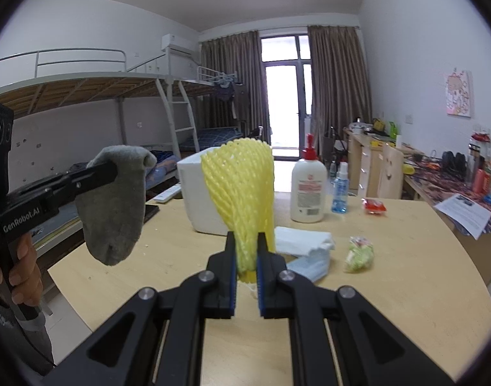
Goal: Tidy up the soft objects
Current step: 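Carry the sock and foam net in both grippers over the white foam box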
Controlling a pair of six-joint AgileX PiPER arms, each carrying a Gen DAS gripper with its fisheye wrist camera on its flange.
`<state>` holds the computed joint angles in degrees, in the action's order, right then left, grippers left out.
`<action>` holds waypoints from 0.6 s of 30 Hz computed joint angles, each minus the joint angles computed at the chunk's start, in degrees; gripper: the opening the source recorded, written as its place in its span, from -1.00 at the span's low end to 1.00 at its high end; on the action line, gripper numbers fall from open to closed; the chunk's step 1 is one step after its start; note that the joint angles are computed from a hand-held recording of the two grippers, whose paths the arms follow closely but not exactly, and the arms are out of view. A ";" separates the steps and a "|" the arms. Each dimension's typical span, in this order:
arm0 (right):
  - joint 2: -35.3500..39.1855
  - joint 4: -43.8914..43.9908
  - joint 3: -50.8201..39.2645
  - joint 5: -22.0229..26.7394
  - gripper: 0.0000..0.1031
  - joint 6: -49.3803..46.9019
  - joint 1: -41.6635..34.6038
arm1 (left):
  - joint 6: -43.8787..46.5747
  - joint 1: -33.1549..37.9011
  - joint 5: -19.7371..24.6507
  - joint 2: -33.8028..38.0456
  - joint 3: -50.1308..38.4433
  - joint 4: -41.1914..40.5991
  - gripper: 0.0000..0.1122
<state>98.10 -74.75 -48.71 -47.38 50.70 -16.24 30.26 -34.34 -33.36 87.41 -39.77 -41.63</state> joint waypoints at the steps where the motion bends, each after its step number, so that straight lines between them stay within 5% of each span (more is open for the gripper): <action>1: 0.01 -0.12 -0.33 0.14 -0.76 0.28 0.53 | -0.44 0.58 0.31 0.02 0.01 0.32 -0.84; 18: 1.87 -5.73 -10.51 7.20 -0.76 10.13 9.21 | -3.44 12.03 9.41 1.23 -6.15 6.52 -0.84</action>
<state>99.97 -80.48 -59.22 -40.19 60.83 -7.03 26.82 -22.31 -23.95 88.64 -45.92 -35.11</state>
